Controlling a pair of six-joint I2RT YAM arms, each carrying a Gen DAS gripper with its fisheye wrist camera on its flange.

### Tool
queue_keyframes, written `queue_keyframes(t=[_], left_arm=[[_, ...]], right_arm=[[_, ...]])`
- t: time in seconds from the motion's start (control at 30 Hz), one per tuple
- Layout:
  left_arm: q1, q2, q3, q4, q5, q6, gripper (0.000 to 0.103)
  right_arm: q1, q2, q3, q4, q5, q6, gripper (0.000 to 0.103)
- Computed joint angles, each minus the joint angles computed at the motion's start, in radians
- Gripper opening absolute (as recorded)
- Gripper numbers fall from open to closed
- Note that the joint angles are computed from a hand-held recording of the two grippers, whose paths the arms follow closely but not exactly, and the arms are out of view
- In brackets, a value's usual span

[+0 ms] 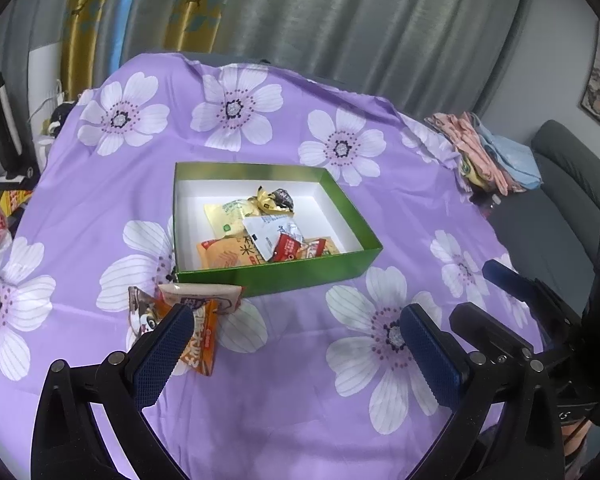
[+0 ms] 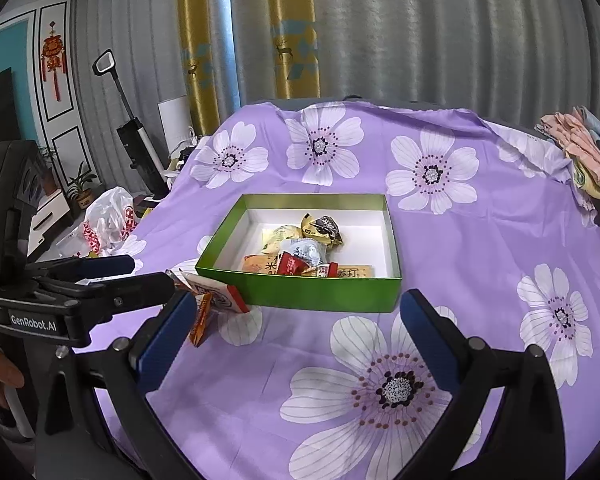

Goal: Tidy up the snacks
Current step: 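Withdraw the right gripper and move it to the orange panda snack bag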

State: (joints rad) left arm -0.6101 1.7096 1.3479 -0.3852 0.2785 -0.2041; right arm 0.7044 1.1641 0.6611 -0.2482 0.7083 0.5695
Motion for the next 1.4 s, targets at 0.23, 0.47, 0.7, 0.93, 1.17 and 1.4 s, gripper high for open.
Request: queue_keyframes(t=[0.23,0.47,0.7,0.93,1.17,1.4], left_arm=[[0.013,-0.02,-0.03,0.0,0.006,-0.002,0.102],[0.026,-0.024,-0.054,0.004,0.013,-0.006,0.102],[0.052,-0.003,-0.077,0.017,0.009,-0.014,0.102],[0.085,0.029,-0.089,0.02,0.026,-0.02,0.102],[0.108,0.069,-0.085,0.027,0.045,-0.022,0.102],[0.138,0.115,-0.083,0.04,0.065,-0.027,0.102]], right_arm=[[0.034,0.022,0.021,-0.029,0.026,0.023,0.103],[0.05,0.047,0.034,-0.038,0.027,0.035,0.103],[0.019,0.105,0.037,-0.01,-0.025,0.034,0.103],[-0.011,0.174,0.04,0.034,-0.08,0.03,0.103],[-0.035,0.229,0.052,0.062,-0.117,0.025,0.103],[-0.076,0.31,0.07,0.101,-0.181,0.015,0.103]])
